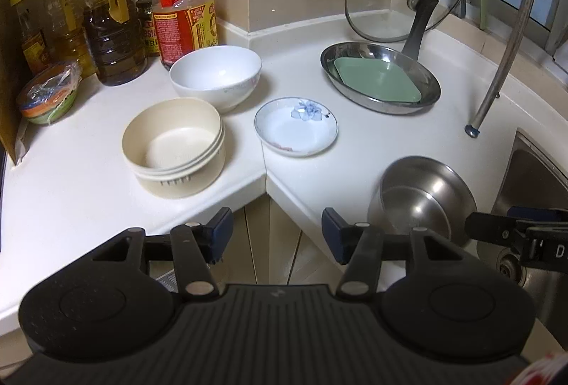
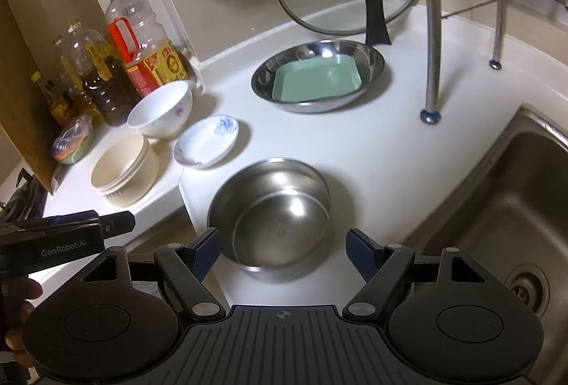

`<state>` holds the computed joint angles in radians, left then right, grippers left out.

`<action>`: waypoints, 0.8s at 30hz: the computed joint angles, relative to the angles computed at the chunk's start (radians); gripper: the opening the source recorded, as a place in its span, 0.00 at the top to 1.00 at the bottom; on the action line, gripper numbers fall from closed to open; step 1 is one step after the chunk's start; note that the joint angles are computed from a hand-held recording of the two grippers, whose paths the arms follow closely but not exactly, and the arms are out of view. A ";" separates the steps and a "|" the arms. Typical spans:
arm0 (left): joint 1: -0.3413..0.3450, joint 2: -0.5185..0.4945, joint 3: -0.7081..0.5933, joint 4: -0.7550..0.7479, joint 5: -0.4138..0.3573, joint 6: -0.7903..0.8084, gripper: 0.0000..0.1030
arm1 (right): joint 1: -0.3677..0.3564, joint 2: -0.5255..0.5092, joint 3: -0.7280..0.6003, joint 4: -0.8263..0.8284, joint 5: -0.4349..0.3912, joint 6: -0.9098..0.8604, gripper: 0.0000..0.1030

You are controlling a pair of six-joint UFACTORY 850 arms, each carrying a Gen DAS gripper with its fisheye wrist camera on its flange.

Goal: Organize plates and bowls
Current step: 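Move the left gripper toward the small blue-flowered white saucer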

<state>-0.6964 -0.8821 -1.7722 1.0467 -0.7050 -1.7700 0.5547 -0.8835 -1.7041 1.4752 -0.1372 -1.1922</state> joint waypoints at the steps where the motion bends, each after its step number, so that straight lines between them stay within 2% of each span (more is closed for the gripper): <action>1: 0.005 -0.001 -0.001 0.003 0.007 0.000 0.48 | 0.000 -0.008 -0.014 0.000 -0.003 0.000 0.25; 3: 0.015 -0.006 -0.006 0.007 0.019 0.003 0.48 | -0.002 -0.024 -0.039 0.015 -0.017 -0.015 0.25; 15: 0.069 -0.035 -0.041 0.018 0.077 -0.014 0.48 | -0.006 -0.177 -0.299 -0.369 -0.108 0.374 0.25; 17: 0.074 -0.042 -0.052 0.018 0.082 -0.013 0.48 | -0.008 -0.200 -0.337 -0.392 -0.124 0.405 0.25; 24: 0.089 -0.096 -0.133 -0.030 0.063 0.046 0.55 | -0.022 -0.336 -0.573 -0.586 -0.236 0.622 0.25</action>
